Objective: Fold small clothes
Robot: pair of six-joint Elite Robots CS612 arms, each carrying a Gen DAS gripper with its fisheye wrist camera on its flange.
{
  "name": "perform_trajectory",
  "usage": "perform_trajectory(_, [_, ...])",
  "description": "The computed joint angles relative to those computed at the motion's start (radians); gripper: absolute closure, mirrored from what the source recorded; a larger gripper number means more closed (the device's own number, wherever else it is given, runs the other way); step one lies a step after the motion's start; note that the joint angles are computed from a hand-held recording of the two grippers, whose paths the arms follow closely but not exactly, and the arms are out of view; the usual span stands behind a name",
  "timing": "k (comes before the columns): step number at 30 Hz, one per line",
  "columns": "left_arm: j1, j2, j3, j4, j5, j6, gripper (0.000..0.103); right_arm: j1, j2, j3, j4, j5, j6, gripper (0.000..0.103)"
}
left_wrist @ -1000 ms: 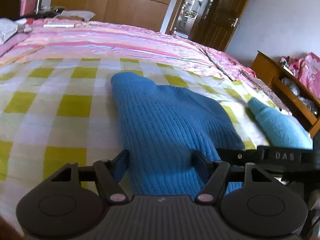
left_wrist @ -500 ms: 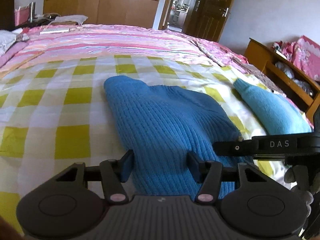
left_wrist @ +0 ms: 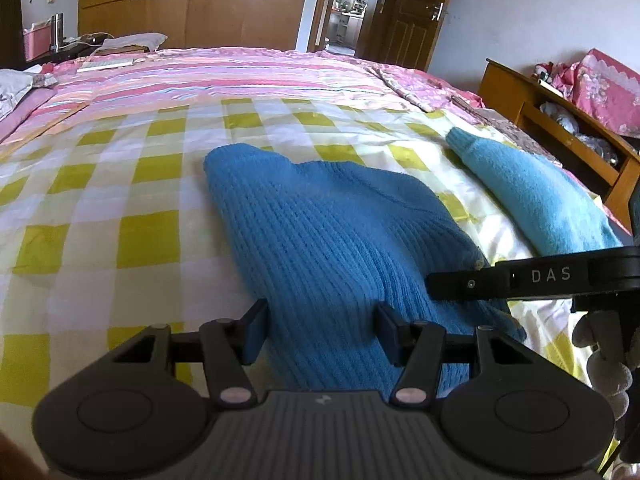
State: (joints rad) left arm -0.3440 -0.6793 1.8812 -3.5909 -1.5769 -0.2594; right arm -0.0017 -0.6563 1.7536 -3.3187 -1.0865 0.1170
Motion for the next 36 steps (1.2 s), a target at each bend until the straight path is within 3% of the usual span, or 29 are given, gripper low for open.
perform_trajectory(20, [-0.015,0.001,0.008,0.029,0.052,0.027,0.042,-0.004,0.006,0.015,-0.026,-0.023,-0.007,0.065])
perform_trajectory(32, [-0.029,-0.032,0.023,-0.026,0.139,0.089,0.042,0.032,-0.017,0.035,-0.199,-0.166,-0.138,0.065])
perform_trajectory(36, [-0.031,-0.023,-0.016,-0.02,0.199,0.104,0.042,0.045,0.001,-0.009,-0.208,-0.161,-0.137,0.065])
